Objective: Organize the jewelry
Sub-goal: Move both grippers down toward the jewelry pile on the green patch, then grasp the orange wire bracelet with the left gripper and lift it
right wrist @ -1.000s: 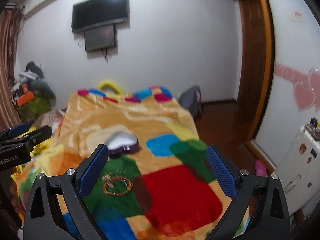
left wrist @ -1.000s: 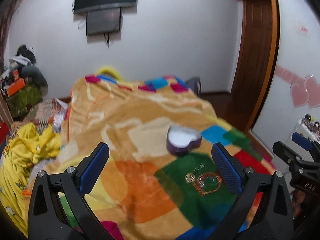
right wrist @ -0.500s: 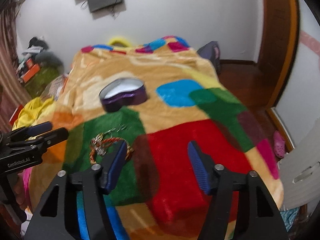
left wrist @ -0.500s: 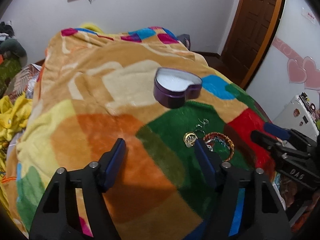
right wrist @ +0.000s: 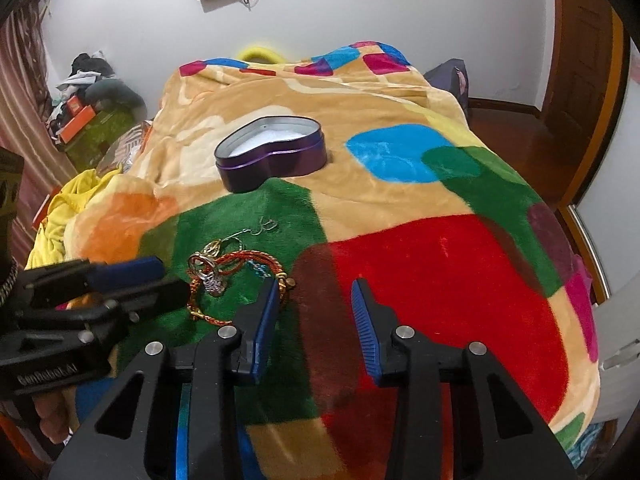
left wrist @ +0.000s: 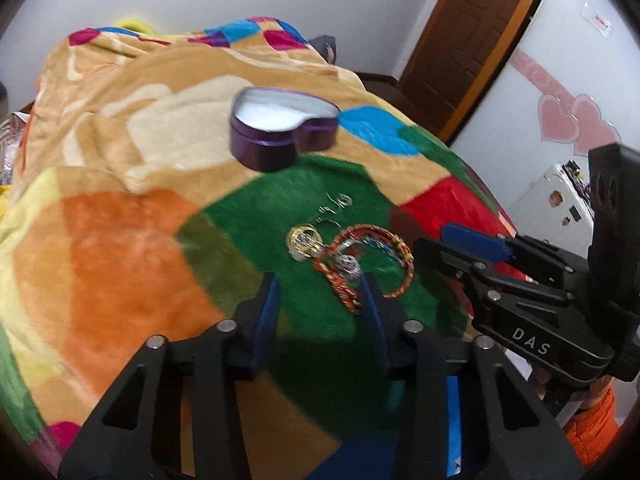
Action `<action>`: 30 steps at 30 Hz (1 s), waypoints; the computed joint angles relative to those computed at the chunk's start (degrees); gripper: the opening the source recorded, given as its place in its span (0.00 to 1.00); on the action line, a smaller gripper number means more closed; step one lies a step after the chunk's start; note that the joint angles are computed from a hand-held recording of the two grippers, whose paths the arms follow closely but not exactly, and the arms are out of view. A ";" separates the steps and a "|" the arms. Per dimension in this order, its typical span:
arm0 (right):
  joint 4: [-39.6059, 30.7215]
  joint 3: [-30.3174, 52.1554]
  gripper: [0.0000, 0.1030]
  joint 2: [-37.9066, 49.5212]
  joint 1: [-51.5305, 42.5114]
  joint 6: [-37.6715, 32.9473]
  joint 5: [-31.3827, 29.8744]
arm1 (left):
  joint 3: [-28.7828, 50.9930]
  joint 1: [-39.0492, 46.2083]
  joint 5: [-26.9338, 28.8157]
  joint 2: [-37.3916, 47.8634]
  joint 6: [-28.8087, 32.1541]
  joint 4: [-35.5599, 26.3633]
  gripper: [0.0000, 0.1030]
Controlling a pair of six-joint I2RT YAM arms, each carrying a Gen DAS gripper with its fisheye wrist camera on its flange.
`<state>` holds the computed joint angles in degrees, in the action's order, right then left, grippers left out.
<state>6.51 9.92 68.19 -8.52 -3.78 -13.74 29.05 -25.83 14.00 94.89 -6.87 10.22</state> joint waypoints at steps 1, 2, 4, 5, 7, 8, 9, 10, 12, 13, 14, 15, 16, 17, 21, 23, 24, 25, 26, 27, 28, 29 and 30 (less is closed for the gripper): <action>-0.06 0.07 0.33 0.07 -0.12 -0.22 0.29 | 0.14 -0.17 0.37 0.56 -0.16 0.18 0.31; -0.19 0.10 0.33 0.05 -0.17 -0.34 0.47 | 0.35 -0.37 0.83 1.24 -0.45 0.44 0.28; -0.53 0.12 0.33 -0.20 -0.22 -0.49 0.60 | 0.71 -0.60 1.74 2.58 -0.66 0.96 0.15; -0.61 0.15 0.33 -0.32 -0.20 -0.54 0.77 | 0.95 -0.54 2.18 2.89 -0.69 0.84 0.12; -0.94 0.12 0.33 -0.91 0.04 -0.37 1.19 | 1.03 -0.37 2.75 2.84 -1.11 0.91 0.09; -1.22 0.06 0.33 -1.35 0.00 -0.29 1.13 | 0.96 -0.21 2.75 2.52 -1.07 0.77 0.07; -1.47 -0.04 0.33 -1.86 -0.11 -0.20 0.96 | 0.77 -0.27 2.30 2.00 -1.26 0.72 0.06; -1.96 -0.07 0.33 -2.54 -0.18 -0.08 0.76 | 0.28 -0.32 1.56 0.90 -1.49 0.80 0.06; -3.19 -0.03 0.33 -4.06 -0.24 0.06 0.40 | -0.50 -0.24 0.52 -1.20 -1.73 0.85 0.06; -3.71 -0.13 0.33 -4.82 -0.33 -0.04 0.19 | -1.17 -0.01 -0.16 -3.15 -1.65 0.71 0.06; -4.06 -0.08 0.33 -5.23 -0.26 -0.09 0.12 | -1.66 0.21 -0.74 -4.68 -1.53 0.58 0.06; -4.45 0.01 0.33 -5.62 -0.13 -0.20 0.00 | -2.37 0.51 -1.72 -7.13 -1.41 0.25 0.06; -4.75 0.14 0.33 -5.93 0.27 -0.15 -0.04 | -2.62 0.96 -2.13 -8.43 -1.14 0.00 0.06; -4.96 0.30 0.33 -6.06 0.86 -0.01 -0.02 | -3.00 1.70 -2.34 -10.37 -0.84 -0.56 0.06; -4.48 0.57 0.33 -5.72 4.57 1.16 0.64 | -4.08 5.08 -2.36 -16.73 0.14 -2.38 0.06; -3.01 0.96 0.33 -3.60 6.66 2.03 0.53 | -4.45 7.22 -2.06 -19.15 0.95 -3.35 0.06; -2.01 1.32 0.33 -2.01 7.84 2.52 0.92 | -4.69 8.43 -1.77 -20.23 1.42 -3.79 0.06; -0.65 1.63 0.33 -0.04 9.22 3.02 1.35 | -4.98 9.52 -1.38 -21.07 1.86 -4.14 0.06; 0.63 1.98 0.33 1.96 10.30 3.39 1.60 | -5.30 10.37 -1.22 -21.73 2.15 -4.32 0.06; 1.82 2.43 0.33 4.11 11.32 3.73 1.73 | -5.45 11.32 -0.81 -22.16 2.53 -4.56 0.06; 3.16 2.87 0.33 6.35 12.44 4.08 1.89 | -5.63 12.16 -0.41 -22.32 2.79 -4.62 0.06; 4.30 3.08 0.33 8.00 13.49 4.41 2.19 | -5.84 13.01 -0.03 -22.49 3.08 -4.72 0.06; 5.43 3.44 0.33 9.71 14.68 4.82 2.81 | -6.22 13.59 0.17 -22.46 3.29 -4.43 0.06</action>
